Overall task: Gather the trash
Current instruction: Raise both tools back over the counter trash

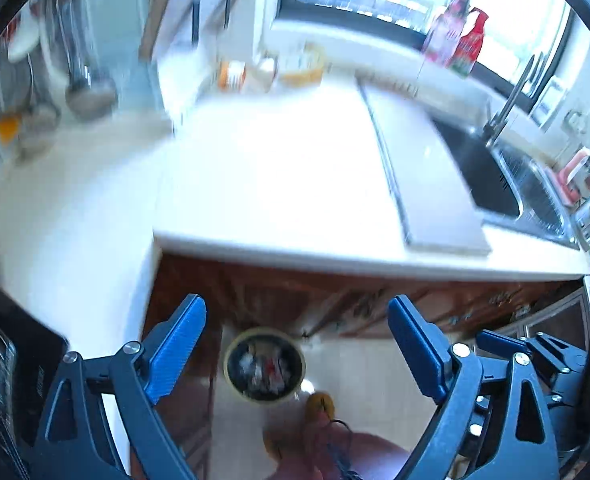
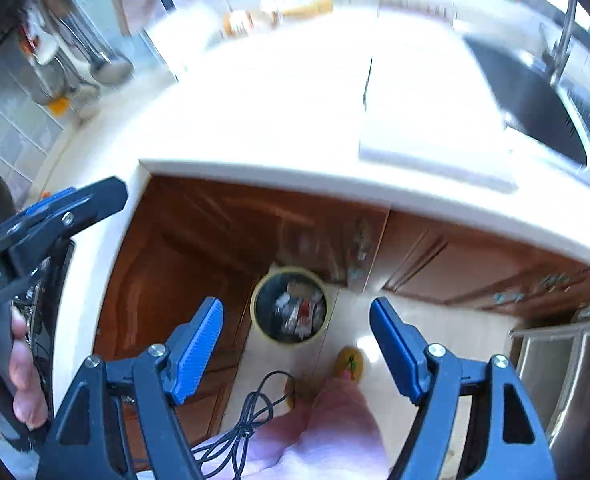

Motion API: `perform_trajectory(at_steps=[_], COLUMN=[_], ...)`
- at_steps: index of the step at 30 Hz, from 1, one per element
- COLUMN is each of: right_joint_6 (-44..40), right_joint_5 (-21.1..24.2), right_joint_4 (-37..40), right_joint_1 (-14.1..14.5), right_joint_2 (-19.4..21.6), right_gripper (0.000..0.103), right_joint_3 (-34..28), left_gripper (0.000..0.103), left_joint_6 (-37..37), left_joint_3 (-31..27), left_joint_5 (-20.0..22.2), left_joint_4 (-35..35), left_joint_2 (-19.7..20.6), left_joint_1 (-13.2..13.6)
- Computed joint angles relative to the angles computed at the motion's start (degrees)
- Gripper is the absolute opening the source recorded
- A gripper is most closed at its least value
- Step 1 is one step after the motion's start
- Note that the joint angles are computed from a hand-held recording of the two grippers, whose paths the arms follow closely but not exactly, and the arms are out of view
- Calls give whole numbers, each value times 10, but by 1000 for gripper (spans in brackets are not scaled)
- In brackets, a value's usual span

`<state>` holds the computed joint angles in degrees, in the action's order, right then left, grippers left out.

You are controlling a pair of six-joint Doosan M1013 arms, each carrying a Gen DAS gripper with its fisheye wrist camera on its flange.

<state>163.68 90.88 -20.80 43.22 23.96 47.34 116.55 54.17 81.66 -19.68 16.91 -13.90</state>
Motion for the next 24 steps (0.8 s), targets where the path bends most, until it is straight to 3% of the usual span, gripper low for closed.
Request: perform_trajectory(at_steps=[11, 16, 24], right_joint_6=[-31, -45, -75], right_joint_5=[71, 95, 89], right_joint_4=[-119, -155, -170], right_joint_1=[7, 1, -43], right_joint_2=[23, 37, 64], right_gripper=[82, 82, 82], right_joint_3=[-117, -169, -259], left_gripper=[94, 94, 84], left_joint_6=[-14, -26, -17], left_joint_3=[-96, -153, -234], left_joint_5=[-56, -53, -62], left_joint_4=[-22, -21, 1], left_joint_2=[25, 49, 87], left_joint_1=[3, 2, -13])
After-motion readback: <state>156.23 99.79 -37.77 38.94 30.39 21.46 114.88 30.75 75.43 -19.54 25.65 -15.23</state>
